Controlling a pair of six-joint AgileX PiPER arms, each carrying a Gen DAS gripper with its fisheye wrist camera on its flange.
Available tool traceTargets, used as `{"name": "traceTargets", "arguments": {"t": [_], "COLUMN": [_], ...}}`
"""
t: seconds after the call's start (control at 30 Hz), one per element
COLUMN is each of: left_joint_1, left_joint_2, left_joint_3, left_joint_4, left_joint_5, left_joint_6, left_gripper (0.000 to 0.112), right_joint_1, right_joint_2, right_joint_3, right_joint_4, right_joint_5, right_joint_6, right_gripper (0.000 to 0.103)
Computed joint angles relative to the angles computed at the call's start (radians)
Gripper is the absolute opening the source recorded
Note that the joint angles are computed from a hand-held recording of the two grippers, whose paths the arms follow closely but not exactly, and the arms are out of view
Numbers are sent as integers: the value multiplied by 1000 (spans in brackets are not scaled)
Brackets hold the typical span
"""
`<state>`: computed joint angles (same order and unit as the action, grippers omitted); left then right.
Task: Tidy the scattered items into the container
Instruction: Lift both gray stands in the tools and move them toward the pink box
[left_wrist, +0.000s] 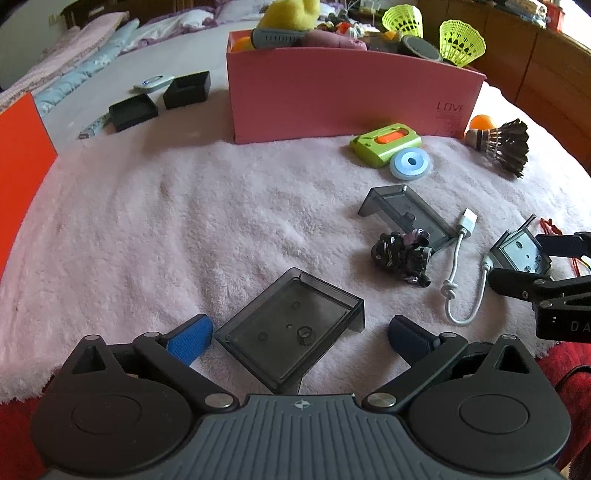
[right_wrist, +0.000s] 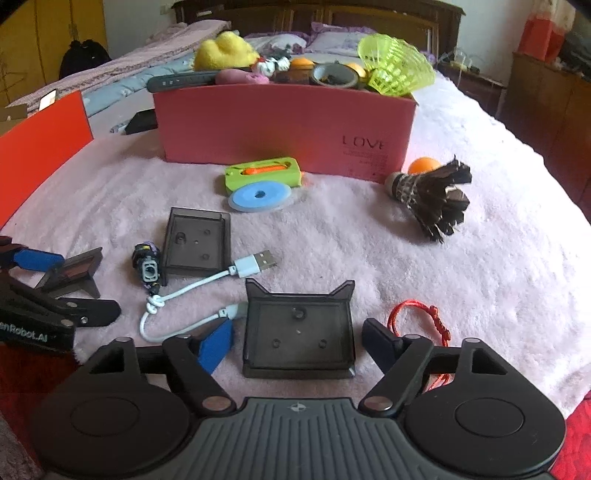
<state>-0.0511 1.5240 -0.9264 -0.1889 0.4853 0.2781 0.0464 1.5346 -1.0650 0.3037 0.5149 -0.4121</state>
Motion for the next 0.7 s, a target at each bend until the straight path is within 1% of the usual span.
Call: {"name": "traceTargets", "arguments": {"t": [0.13, 0.23, 0.37, 0.47, 0.53, 0.6, 0.63, 0.67, 0.7], "left_joint_1": [9, 16, 5, 9, 12, 12, 14, 17, 20], "left_joint_2": [0, 11, 31, 31, 19, -6, -18, -28, -35], "left_joint_3": [2, -13, -46, -57, -50, -27, -18, -10, -7], "left_joint_4": [-29, -43, -2, -8, -15, -13, -18, -24, -29], "left_joint_5": [0, 17, 51, 65, 59, 36, 28, 22, 21], "left_joint_6": [41, 65, 24, 32, 34, 30, 33, 37, 37], "left_gripper": [103, 103, 103, 103, 99, 85, 81, 78, 78], "right_joint_1": [-7, -23, -36, -41, -45, -40, -37, -34, -32], "right_joint_2": [11, 23, 27, 24, 21, 15, 11, 6, 2], "right_joint_3": [-13, -17, -5, 8, 13, 16, 19, 23, 26], "right_joint_4": [18, 60, 112, 141, 153, 140, 134, 130, 128], "right_joint_5": [11, 22, 13, 2, -1, -6, -10, -15, -18], "right_joint_6": [-13, -41, -95, -129, -142, -131, -127, -126, -126], "right_gripper": [78, 80, 84, 84, 83, 81, 79, 76, 72]}}
